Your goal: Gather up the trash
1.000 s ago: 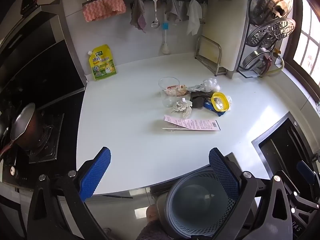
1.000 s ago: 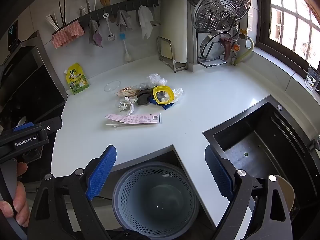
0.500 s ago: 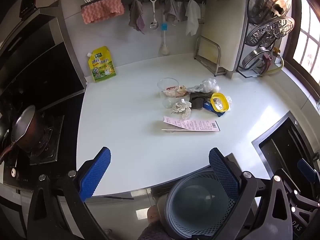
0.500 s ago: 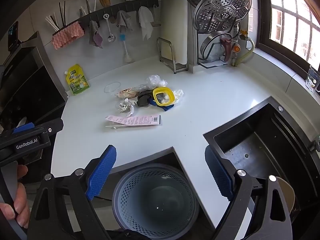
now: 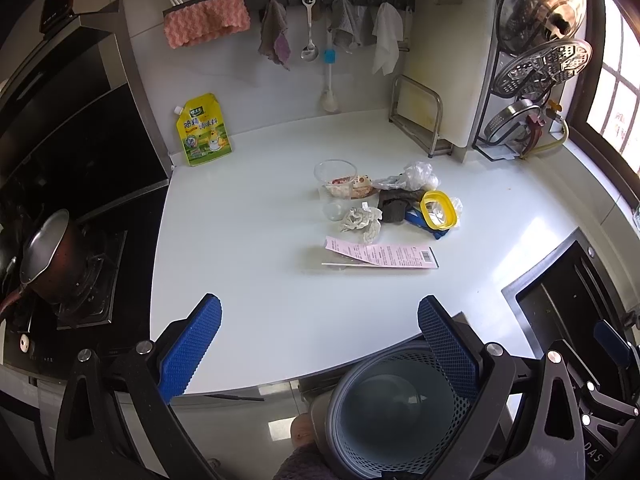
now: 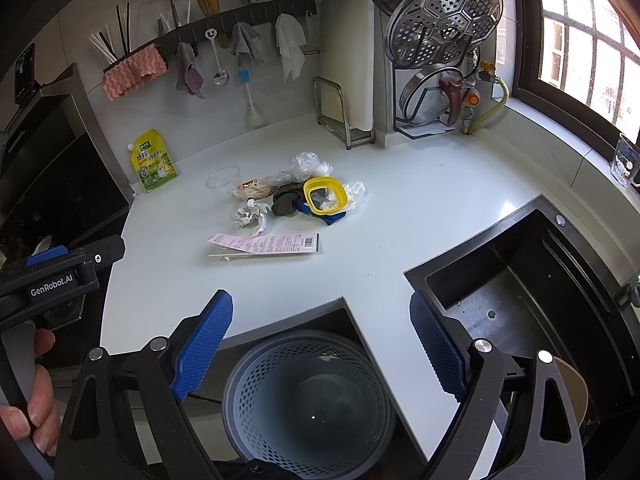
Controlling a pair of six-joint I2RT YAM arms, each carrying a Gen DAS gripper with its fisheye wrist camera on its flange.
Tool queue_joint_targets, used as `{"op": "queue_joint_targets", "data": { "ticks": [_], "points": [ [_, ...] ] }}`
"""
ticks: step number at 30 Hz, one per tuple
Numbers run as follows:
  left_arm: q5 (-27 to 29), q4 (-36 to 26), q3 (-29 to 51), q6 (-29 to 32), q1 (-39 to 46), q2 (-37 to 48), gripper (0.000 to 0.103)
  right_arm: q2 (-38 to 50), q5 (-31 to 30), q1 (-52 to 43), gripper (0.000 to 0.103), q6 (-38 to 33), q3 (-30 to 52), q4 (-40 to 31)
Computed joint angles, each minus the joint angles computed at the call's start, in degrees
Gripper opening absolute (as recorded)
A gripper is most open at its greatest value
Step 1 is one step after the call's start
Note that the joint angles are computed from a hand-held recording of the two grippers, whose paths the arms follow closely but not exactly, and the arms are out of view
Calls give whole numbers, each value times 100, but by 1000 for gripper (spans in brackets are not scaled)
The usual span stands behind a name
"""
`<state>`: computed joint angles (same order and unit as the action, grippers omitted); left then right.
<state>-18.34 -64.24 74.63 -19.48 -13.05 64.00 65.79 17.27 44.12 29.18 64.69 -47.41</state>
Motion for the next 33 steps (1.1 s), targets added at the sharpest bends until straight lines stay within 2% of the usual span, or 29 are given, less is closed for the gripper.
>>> {"op": "queue_joint_targets", "data": {
  "ticks": [9, 10, 33],
  "points": [
    [117, 105, 97, 166, 228, 139, 97, 30, -15, -33, 86, -29, 31, 1],
    [-44, 14, 10, -51, -46, 26, 97, 33, -20, -32, 86, -23, 32, -4],
    [-53, 162, -18, -46, 14, 165, 97, 145, -199, -237, 86, -170, -25, 196]
  ]
}}
